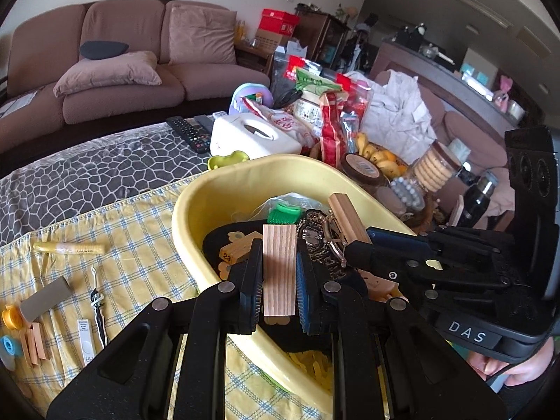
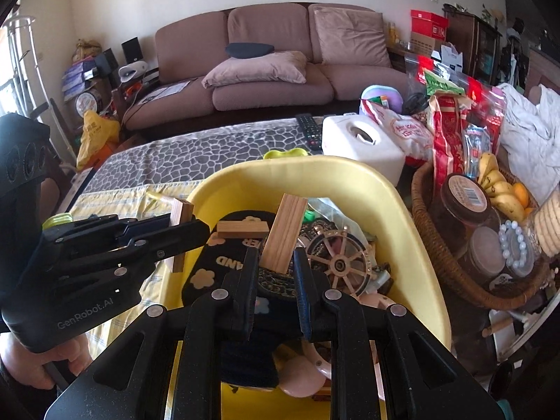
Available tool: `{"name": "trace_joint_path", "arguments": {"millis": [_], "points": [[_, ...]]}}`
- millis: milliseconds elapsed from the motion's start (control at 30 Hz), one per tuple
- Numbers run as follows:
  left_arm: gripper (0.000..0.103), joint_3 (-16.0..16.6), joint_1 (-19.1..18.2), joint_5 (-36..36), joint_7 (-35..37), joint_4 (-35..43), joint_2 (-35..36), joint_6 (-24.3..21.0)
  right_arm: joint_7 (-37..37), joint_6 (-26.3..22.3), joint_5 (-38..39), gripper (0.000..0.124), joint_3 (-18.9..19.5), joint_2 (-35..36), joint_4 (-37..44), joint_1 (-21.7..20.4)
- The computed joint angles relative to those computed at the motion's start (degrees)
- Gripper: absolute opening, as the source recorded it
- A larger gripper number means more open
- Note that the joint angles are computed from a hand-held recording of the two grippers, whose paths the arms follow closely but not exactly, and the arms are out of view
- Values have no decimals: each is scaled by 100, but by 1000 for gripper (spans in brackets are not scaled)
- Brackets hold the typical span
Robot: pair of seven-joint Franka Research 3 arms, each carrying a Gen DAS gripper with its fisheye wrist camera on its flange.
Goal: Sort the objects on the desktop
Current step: 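Lower the wooden block into the yellow tub and open the right gripper, then withdraw the right gripper from the tub back over the table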
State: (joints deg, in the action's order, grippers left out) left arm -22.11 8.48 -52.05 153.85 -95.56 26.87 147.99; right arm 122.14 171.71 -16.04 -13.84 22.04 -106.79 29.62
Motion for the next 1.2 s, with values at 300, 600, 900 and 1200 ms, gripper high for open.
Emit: {"name": "trace_joint_path", "arguments": {"millis": [300, 600, 900, 1200], "points": [[16, 38, -278, 926, -696, 195, 259, 225, -319, -121, 339, 19, 292, 38, -19, -299], [41, -255, 33, 879, -793, 101, 259, 379, -377, 93, 679, 27, 245, 4, -157, -311], [99, -246, 309, 165, -825, -36, 46, 666, 140, 540, 548, 56, -525, -16, -233, 406], [103, -87, 424, -40, -574, -422, -234, 1120, 473, 456, 391, 102, -932, 178, -11, 830]]}}
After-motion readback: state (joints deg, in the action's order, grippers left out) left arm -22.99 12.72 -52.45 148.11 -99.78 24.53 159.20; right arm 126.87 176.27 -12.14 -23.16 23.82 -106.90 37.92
